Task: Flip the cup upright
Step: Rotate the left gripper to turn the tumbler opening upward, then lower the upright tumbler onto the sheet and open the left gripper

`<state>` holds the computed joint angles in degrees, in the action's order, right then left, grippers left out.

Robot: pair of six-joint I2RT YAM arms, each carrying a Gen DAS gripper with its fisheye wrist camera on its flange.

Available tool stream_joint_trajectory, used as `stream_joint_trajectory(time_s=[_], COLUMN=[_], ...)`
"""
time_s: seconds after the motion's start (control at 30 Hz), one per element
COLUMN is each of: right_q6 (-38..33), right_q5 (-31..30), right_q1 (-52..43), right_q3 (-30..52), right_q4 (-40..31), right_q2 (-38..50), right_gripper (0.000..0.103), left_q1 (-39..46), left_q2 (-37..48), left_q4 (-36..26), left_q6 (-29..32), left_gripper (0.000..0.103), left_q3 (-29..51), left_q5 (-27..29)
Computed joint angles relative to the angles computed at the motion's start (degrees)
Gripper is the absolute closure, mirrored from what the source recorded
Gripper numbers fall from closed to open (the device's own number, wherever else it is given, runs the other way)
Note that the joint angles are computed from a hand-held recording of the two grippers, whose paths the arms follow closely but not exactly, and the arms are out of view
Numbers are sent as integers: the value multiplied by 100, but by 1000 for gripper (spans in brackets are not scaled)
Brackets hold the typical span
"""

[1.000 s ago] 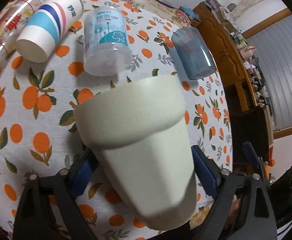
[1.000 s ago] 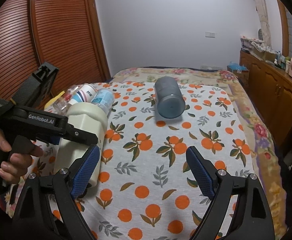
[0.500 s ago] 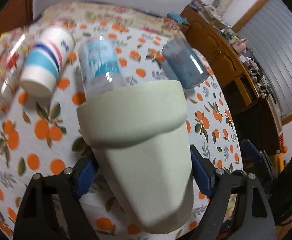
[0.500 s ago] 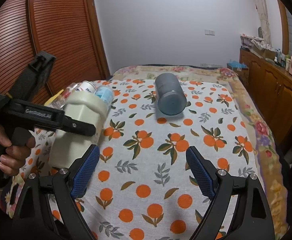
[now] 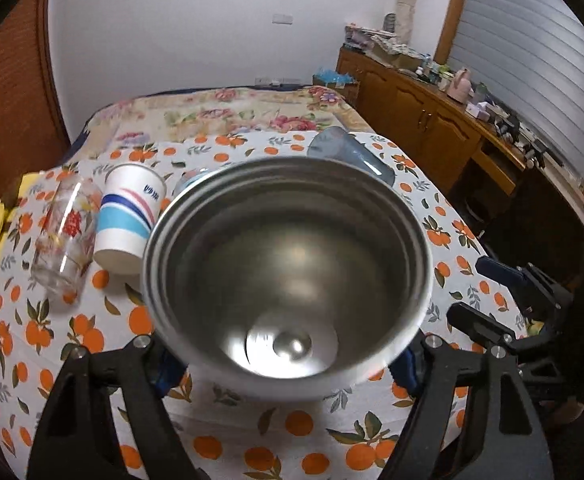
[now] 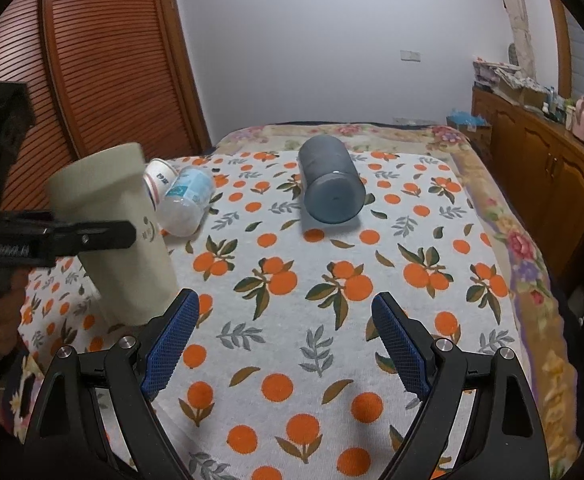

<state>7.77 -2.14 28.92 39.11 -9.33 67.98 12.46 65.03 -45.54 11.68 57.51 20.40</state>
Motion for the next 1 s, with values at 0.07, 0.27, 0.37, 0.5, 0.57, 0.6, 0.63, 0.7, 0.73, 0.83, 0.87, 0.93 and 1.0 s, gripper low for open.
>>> stream_joint_trajectory(time_s=[0.07,0.27,0.37,0.5,0.57,0.6,0.63,0.7,0.73,0.83,0.87,0.93,1.0], right_q6=[-7,-12,12,64,88,91,98,116,121,133,153,188,226], right_q5=[0,31,42,41,69,73,84,107,118,117,124,151,189], right_q1=[-5,-10,-10,16,60,76,94,136,150,152,161,200,244], right_q3=[0,7,1,-2,12,19,30,61,65,68,76,102,127], right_q4=[-4,-20,5,29,34,37,33,29,34,38,44,43,42], right_q2=[-7,23,31,13,13,18,25,48,53,58,70,84,88], right_gripper=[13,13,13,13,13,13,13,13,13,13,13,13,13], left_q1=[-53,-267,-346,-372,-324,-349,-346,-357,-360,-258,-220,-63,86], left_q2=[61,-205,-327,-411,-425,-464,-481,-512,-530,-600,-653,-721,-828], left_q4=[62,387,523,605,603,589,598,647,662,670,646,617,548], left_q6=[-1,-4,-9,-33,-26,-61,-67,-112,-123,-115,-128,-88,-24], left_gripper=[24,24,24,23,22,22,21,21,21,21,21,21,20], left_q3=[-16,-317,-458,-539,-575,-607,-642,-701,-729,-795,-815,-835,-853], left_q5=[-27,-294,-398,-436,-325,-319,-296,-344,-369,-261,-211,-93,56])
